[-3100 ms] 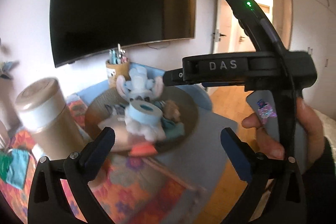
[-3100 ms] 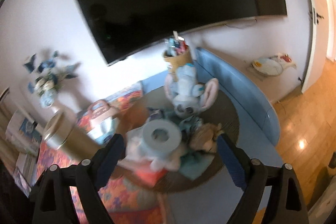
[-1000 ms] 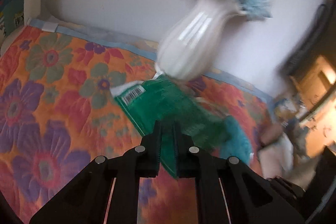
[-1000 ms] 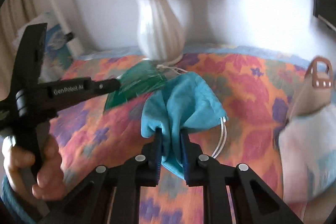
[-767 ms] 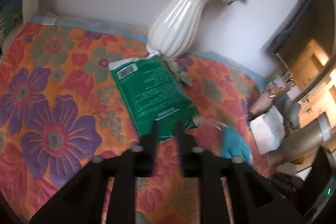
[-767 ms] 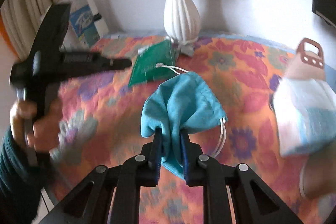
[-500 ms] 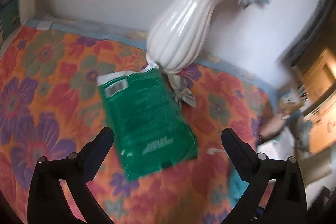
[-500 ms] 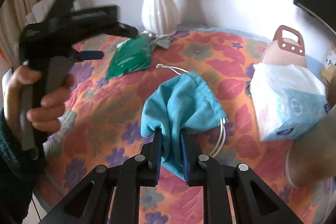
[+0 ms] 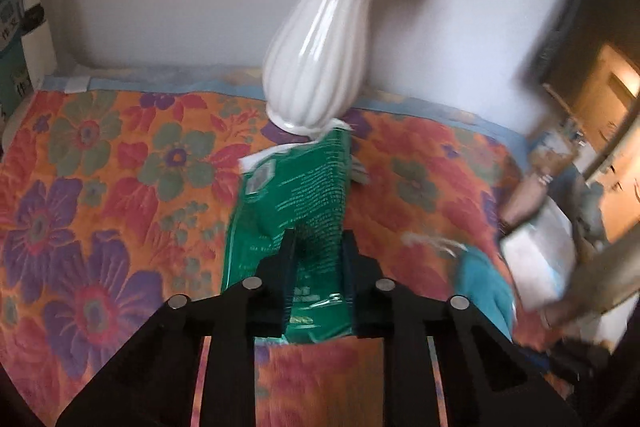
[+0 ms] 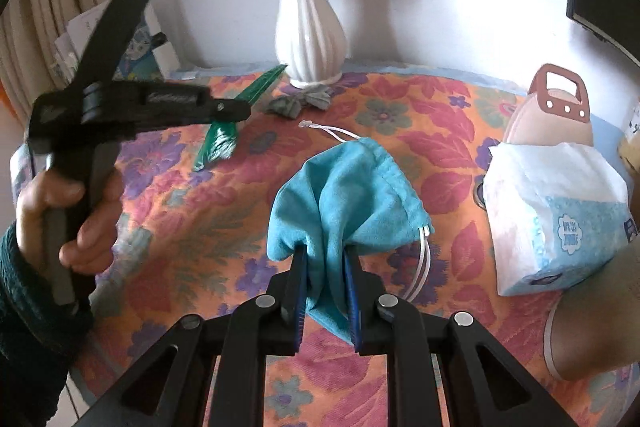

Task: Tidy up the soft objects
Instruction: 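Grasp the green cotton pack with the left tool and lift it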

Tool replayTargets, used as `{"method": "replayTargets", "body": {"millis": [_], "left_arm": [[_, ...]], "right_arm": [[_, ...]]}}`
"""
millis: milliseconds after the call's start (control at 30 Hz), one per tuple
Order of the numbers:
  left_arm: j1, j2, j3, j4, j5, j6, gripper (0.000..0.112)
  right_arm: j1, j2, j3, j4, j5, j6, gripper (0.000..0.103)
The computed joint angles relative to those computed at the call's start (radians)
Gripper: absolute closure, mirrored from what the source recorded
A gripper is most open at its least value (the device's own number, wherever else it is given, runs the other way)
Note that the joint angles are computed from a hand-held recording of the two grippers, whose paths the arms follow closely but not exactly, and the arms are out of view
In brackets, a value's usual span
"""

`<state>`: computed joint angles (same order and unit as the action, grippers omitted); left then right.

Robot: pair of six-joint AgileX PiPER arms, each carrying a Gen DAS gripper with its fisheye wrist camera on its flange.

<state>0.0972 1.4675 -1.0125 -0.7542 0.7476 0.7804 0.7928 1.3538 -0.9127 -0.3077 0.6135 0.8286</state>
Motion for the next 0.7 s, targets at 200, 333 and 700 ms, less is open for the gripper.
{"method": "replayTargets", "body": {"millis": [200,333,700], "left_arm": [[0.069,-0.109,0.066,-0.003,0.140,0.095,0.096],[-0.054,-0.162,0.141,0.123,-0.057,0.023,0.055],[-0.087,0.060,0.008,0.296,-0.088,-0.188,0.026]], "right_arm": [[0.104,-0.012,-0.027,-0.084,0.135,0.073,0.087],[0.115,0.002,-0.023,-0.058,0.168,0.093,0.085],[0.085,0.026,-0.023,-0.030,0.156,0.083,0.038]]}}
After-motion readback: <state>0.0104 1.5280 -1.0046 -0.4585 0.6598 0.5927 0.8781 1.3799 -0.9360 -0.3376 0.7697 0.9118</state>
